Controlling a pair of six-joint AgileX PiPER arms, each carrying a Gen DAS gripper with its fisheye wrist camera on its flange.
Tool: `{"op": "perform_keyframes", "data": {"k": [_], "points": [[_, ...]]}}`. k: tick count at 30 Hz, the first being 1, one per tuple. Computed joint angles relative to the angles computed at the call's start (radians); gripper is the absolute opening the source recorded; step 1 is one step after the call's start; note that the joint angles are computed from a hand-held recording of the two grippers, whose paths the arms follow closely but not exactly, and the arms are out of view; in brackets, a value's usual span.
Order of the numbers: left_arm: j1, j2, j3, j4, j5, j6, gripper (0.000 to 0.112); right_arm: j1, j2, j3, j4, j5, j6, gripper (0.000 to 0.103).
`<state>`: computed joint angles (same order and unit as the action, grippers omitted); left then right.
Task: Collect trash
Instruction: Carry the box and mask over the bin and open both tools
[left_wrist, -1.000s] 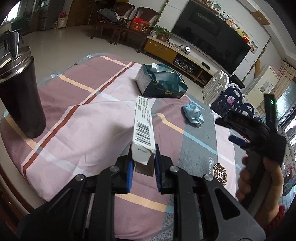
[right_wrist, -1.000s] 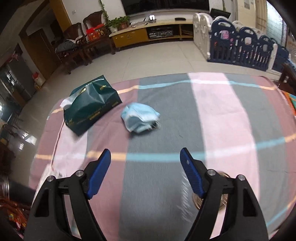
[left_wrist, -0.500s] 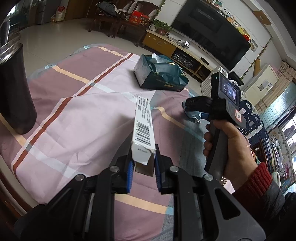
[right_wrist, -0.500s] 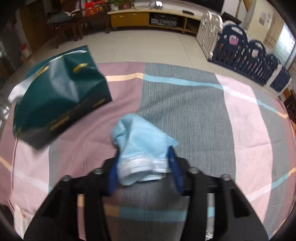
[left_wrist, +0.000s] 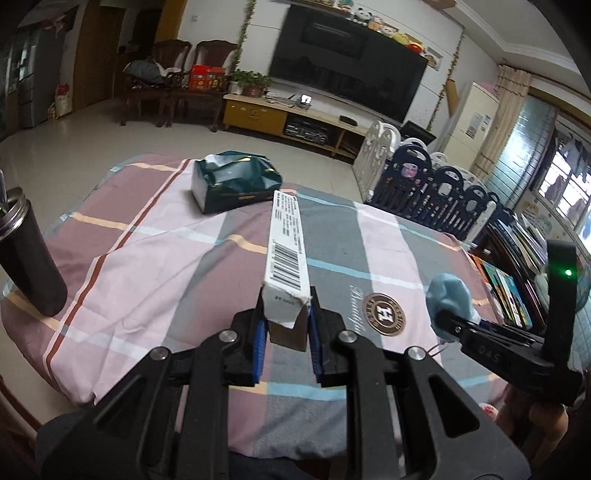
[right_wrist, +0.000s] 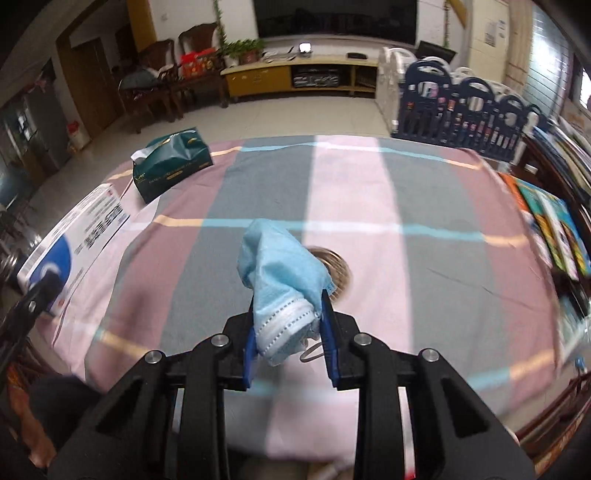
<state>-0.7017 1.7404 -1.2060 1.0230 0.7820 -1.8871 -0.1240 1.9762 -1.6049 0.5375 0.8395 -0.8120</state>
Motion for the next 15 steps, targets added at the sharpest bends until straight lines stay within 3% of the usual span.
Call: {"op": "perform_keyframes", "data": {"k": [3,7,15], "points": [[-0.086,0.023,-0.080,-0.051,0.034,0.083,0.020,-0.158,-0.149,0.159,0.086,0.012,-0.157,0.030],[-0.183,0.089,-0.211,-0.120,0.062,0.212,0.020,-0.345,-0.259,0.238,0.148,0.092,-0.301,0.030],[-0.326,0.225,-0.473,-0.350,0.004,0.528,0.020,-0.664,-0.316,0.141,0.169,0.314,-0.377,0.030]]}}
